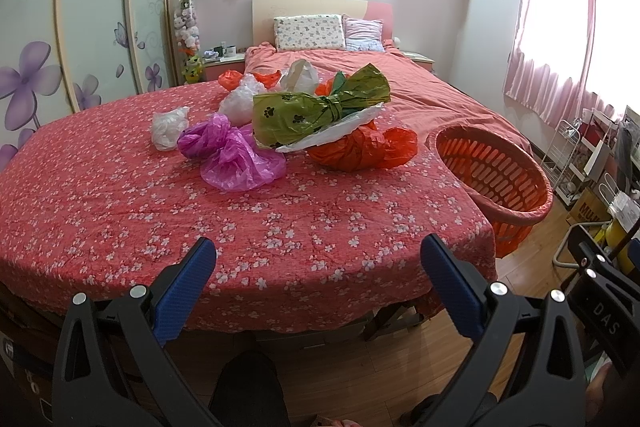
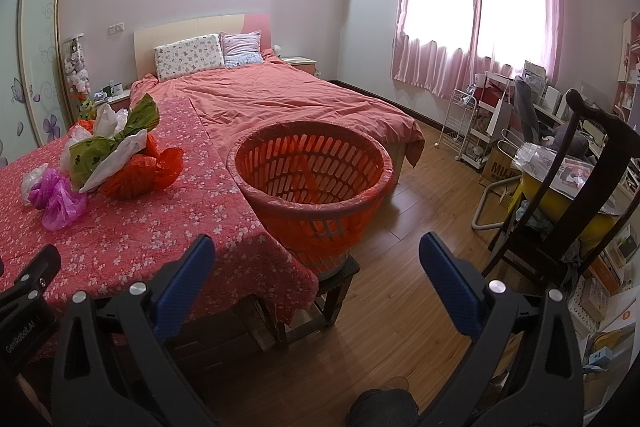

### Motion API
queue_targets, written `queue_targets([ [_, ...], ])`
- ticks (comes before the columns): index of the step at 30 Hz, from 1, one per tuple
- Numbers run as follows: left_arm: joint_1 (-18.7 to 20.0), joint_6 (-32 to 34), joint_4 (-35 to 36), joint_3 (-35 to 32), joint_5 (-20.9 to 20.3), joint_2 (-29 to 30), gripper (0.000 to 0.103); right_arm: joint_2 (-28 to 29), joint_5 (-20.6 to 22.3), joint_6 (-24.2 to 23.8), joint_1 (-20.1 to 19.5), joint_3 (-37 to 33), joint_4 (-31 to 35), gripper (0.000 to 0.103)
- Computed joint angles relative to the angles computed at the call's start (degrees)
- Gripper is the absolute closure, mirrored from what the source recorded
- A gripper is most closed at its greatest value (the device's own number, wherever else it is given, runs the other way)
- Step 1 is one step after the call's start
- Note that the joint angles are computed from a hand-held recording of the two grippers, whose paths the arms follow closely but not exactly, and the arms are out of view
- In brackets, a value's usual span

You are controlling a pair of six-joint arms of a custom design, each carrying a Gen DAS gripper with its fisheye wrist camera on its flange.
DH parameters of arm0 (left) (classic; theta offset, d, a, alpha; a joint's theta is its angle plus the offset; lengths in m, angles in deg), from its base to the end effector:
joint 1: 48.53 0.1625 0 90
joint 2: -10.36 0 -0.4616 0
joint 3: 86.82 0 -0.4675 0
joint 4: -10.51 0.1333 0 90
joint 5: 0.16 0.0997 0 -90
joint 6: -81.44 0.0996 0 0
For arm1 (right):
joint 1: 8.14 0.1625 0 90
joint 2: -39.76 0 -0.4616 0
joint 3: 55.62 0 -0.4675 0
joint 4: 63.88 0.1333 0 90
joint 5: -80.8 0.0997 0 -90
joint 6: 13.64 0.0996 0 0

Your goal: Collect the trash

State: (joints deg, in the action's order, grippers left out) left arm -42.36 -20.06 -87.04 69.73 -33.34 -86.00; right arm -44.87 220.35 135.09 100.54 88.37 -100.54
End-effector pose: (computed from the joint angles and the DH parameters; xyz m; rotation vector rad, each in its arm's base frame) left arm -0.1740 -0.2367 0.1033 0.2242 2.0821 -1.1396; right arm 0.1514 -0.2682 0.1029 0.2746 -1.9795 1.1673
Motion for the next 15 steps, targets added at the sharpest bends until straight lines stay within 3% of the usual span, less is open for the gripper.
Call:
queue_targets([
  [8, 0.34, 0.42, -1.5, 0.06, 0.05, 1.09, 0.002, 0.22, -0.01, 0.14, -0.11, -0.16, 0.17, 0.004],
  [15, 1.98, -1.01, 1.49, -0.24, 1.38, 0.14, 0.002, 2.22, -1.49, 2.26, -0.84, -1.88, 2.48, 0.004],
])
